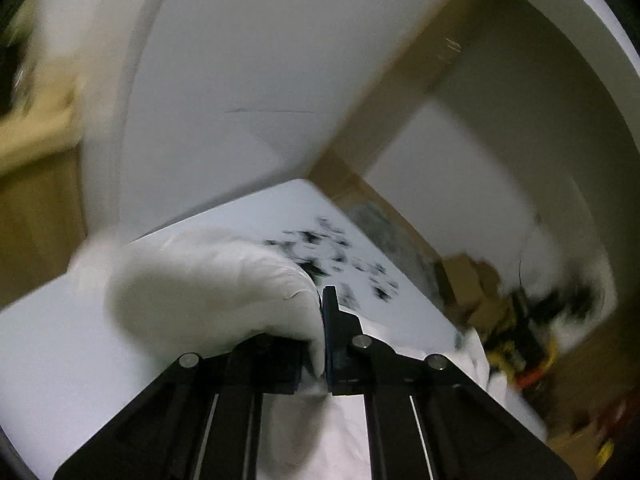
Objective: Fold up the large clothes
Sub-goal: 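Grasp the sleeve with the left gripper and fold it across the jacket front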
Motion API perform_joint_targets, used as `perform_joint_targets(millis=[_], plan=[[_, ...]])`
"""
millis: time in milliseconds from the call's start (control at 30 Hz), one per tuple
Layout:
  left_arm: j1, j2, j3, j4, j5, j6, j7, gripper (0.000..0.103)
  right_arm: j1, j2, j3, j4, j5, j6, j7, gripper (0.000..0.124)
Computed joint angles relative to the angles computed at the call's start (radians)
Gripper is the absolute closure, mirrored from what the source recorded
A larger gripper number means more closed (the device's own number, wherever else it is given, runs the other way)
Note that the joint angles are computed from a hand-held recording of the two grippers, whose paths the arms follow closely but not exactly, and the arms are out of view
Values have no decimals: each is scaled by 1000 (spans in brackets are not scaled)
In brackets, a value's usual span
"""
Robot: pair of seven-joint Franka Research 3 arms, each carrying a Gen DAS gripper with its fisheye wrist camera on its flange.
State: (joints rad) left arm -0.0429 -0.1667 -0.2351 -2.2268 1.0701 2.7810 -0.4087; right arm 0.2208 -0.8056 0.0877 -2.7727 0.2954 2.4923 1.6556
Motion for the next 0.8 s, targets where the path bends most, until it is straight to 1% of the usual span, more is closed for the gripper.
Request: perform_joint_targets(millis=[33,67,133,200,233,300,367,433,467,500,533,567,600,667,700,733,767,800], plan=[[-31,25,-18,44,-44,-39,84,98,1,-3,-5,-4,3,2,-2,39],[-59,60,-36,94,-62,-68,149,98,1,-9,-11,-13,8,2,-3,39],[-118,159,-61,209,-60,-87,236,98,3,-11,-20,-20,16,1,-9,39],[-182,277,-79,318,-88,-78,323,98,-1,-23,-24,-32,22,-3,-9,39],[-213,337,-90,372,-108,-78,377,98,-4,-31,-26,-37,24,-6,-10,39],[-278,468,-121,490,-157,-113,516,98,-15,-52,-26,-49,24,-9,-6,39],[-309,586,-158,583,-256,-139,666,94,-31,-69,-27,-58,19,-14,0,39],[-328,698,-194,674,-354,-194,810,95,-45,-81,-33,-66,16,-20,3,39],[-344,749,-199,717,-391,-231,867,94,-53,-85,-34,-70,14,-23,4,39],[-374,774,-169,735,-387,-236,883,94,-58,-88,-36,-72,12,-26,4,39],[-418,767,-120,718,-314,-231,830,94,-61,-90,-40,-73,12,-29,2,39],[-449,757,-86,708,-286,-226,814,94,-61,-91,-46,-75,16,-30,-3,39],[-459,739,-69,684,-282,-211,811,93,-61,-91,-49,-76,18,-28,-7,39],[-458,728,-49,656,-304,-156,821,93,-62,-84,-48,-77,23,-16,-10,39],[-463,704,-32,619,-302,-128,812,92,-59,-74,-48,-75,27,-8,-13,39],[-464,653,-30,553,-271,-117,781,92,-56,-66,-49,-72,31,-2,-17,39],[-490,627,7,523,-280,-98,786,92,-51,-60,-50,-68,38,4,-19,38],[-512,596,24,486,-268,-88,765,89,-47,-55,-56,-65,45,10,-24,38]])
